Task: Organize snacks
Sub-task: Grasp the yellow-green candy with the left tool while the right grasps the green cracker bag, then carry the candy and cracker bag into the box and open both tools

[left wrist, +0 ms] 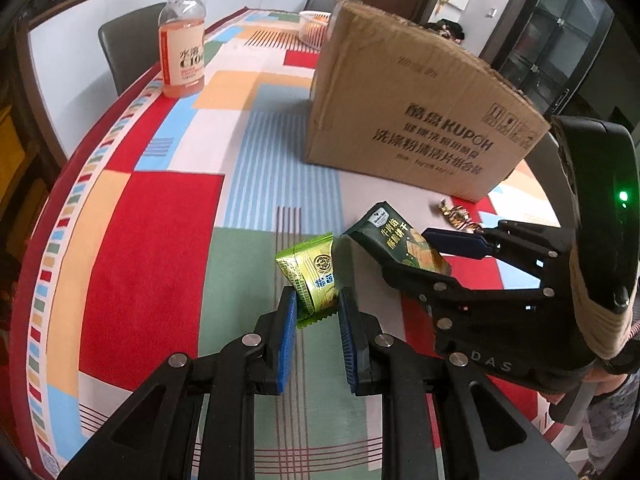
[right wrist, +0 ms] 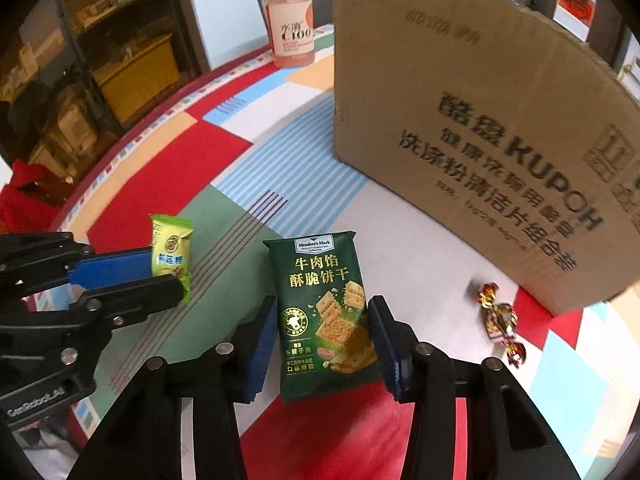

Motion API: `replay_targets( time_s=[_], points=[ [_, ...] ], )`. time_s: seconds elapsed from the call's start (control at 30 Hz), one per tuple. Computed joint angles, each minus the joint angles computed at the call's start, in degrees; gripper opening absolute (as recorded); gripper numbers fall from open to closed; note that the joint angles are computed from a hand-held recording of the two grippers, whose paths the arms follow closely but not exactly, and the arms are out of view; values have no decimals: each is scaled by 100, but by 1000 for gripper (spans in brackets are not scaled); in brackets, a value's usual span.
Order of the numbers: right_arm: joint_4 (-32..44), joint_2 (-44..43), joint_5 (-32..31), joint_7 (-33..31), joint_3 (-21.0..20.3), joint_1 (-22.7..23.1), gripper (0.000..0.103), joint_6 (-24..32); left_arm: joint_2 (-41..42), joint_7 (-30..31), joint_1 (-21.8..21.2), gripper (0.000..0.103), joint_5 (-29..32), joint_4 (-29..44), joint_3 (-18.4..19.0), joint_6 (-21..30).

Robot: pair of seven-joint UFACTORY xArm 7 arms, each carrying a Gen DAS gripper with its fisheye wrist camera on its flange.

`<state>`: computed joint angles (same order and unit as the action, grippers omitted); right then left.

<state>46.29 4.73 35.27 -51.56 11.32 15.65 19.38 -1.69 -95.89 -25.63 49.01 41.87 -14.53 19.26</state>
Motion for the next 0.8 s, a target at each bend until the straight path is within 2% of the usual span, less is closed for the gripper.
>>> replay_targets(
  time_s=[0.2,0.8],
  points=[
    [-249,-448,588,-337,-100,6,47,-124,-72,20,-14,22,194,184,-60,80],
    [-437,-1438,2015,-1210,-917,564,47,-629,-121,297,13,22,807,1015,-122,161]
  ],
)
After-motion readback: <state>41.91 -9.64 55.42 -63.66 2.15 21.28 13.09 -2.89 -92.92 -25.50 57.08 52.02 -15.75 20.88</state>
